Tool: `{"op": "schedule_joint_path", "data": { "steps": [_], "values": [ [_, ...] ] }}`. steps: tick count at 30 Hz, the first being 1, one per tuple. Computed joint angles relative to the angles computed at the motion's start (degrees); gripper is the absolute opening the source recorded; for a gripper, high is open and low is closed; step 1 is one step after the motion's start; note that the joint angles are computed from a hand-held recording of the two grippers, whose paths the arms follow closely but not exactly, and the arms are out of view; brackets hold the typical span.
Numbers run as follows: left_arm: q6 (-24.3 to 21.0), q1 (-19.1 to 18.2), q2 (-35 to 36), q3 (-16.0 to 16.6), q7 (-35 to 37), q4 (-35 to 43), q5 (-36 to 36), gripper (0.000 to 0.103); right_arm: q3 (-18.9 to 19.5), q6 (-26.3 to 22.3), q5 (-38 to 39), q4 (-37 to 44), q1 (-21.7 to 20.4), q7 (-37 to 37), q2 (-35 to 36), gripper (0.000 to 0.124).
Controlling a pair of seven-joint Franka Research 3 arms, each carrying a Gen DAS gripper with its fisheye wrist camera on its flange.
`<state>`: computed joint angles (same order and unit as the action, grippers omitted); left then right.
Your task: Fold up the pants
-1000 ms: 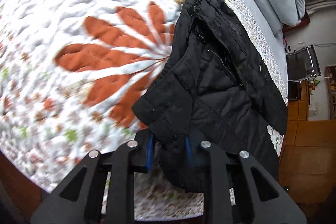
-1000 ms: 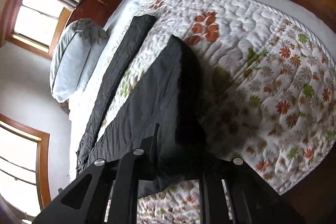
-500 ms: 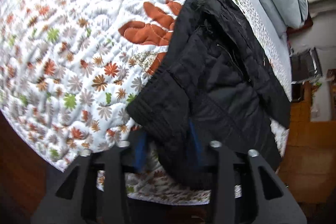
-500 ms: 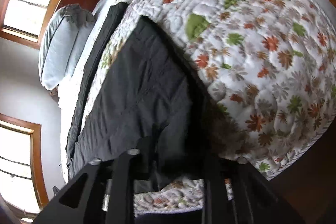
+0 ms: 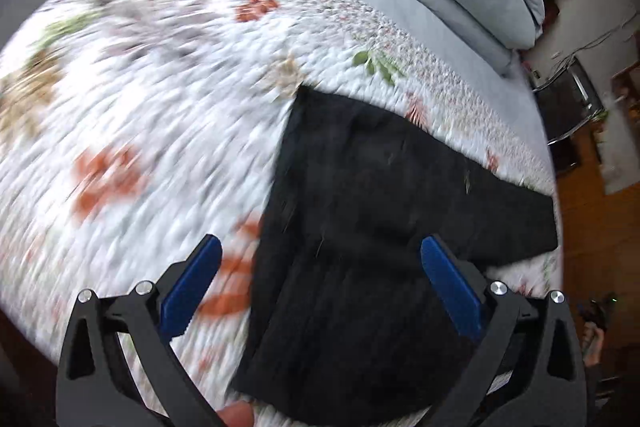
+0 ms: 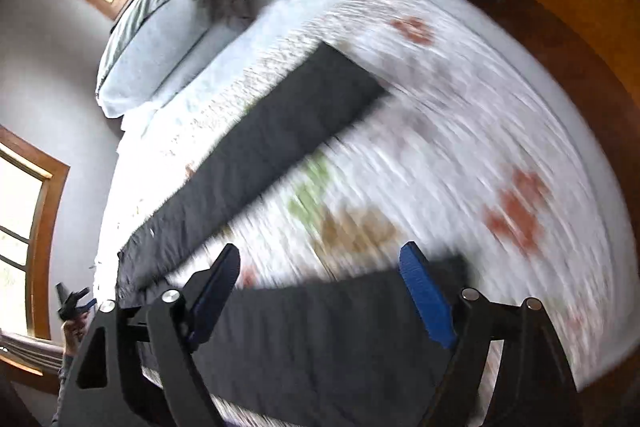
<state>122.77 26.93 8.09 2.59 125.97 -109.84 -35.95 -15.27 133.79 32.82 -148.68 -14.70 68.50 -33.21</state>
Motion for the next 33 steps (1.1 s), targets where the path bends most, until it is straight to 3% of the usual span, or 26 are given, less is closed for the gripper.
{"op": "schedule_joint_path", "data": {
  "steps": [3, 5, 7, 10, 12, 13, 14, 16, 19, 22, 24, 26, 29, 31, 32, 33],
  "values": [
    [0.22, -1.21, 9.95, -1.79, -5.52, 10.42, 3.48, 0.098, -4.53, 2.05, 1.98, 12.93, 10.05, 0.57, 15.01, 0.086],
    [-3.08, -0.46, 14.73, -3.5, -7.4, 15.9, 4.35, 0.098, -5.34, -0.67, 4.99, 20.34, 12.11, -0.68, 22.79, 0.087],
    [-5.89, 0.03, 20.38, -5.07, -9.06, 22.63, 6.22, 0.097, -1.19, -3.43, 7.25, 28.62, 8.33, -2.27, 30.98, 0.087],
    [-7.01, -0.94, 27.1, -6.74, -12.06, 30.87, 11.27, 0.092, 1.42, -4.15, 5.68, 37.91, 6.96, -1.49, 39.91, 0.087],
    [-9.49, -1.06, 31.08, -8.0, -13.83, 36.13, 13.54, 0.086, 2.8, -5.3, 5.38, 43.65, 5.64, -1.14, 45.25, 0.089],
    [-10.42, -1.31, 32.85, -8.48, -14.54, 38.39, 14.81, 0.076, 3.97, -6.08, 5.2, 45.59, 4.48, -1.03, 46.89, 0.093],
    [-11.89, -1.45, 34.67, -9.0, -15.14, 40.84, 15.89, 0.072, 3.81, -6.84, 4.81, 48.36, 4.51, -0.92, 49.39, 0.094],
    [-12.69, -2.39, 36.8, -9.48, -15.44, 43.55, 18.87, 0.074, 6.92, -7.03, 2.06, 53.26, 1.46, 0.94, 53.75, 0.094],
    [-15.71, -1.89, 40.03, -11.07, -14.96, 48.03, 19.71, 0.086, 6.57, -7.4, 2.12, 58.82, 1.34, 1.13, 58.59, 0.096],
    [-17.43, -1.59, 41.7, -11.67, -14.75, 50.66, 20.32, 0.089, 5.77, -7.59, 0.11, 65.38, 1.41, 2.44, 64.23, 0.096],
    [-17.33, -1.37, 41.57, -11.93, -14.67, 50.51, 20.34, 0.089, 8.65, -8.23, -1.28, 68.41, -1.36, 3.58, 66.73, 0.096],
    [-16.68, -1.33, 41.37, -12.15, -14.75, 49.87, 20.15, 0.089, 8.07, -10.2, 0.82, 72.19, -1.45, 2.56, 69.97, 0.096],
    [-15.45, -1.25, 40.66, -12.18, -14.86, 48.45, 19.95, 0.089, 10.86, -12.2, -2.27, 76.94, -3.15, 3.1, 73.89, 0.096],
    [-14.53, -1.71, 40.37, -11.89, -15.48, 47.73, 20.33, 0.087, 10.02, -13.79, -0.36, 78.49, -2.5, 1.58, 75.3, 0.097],
    [-14.08, -1.99, 40.03, -11.47, -15.8, 47.41, 21.02, 0.079, 11.79, -13.23, -0.83, 77.92, -3.45, 0.78, 74.96, 0.095],
    [-13.82, -2.21, 39.88, -11.21, -16.24, 47.33, 21.5, 0.075, 11.62, -13.46, 1.19, 77.24, -3.31, -1.49, 74.45, 0.078]
  ]
}}
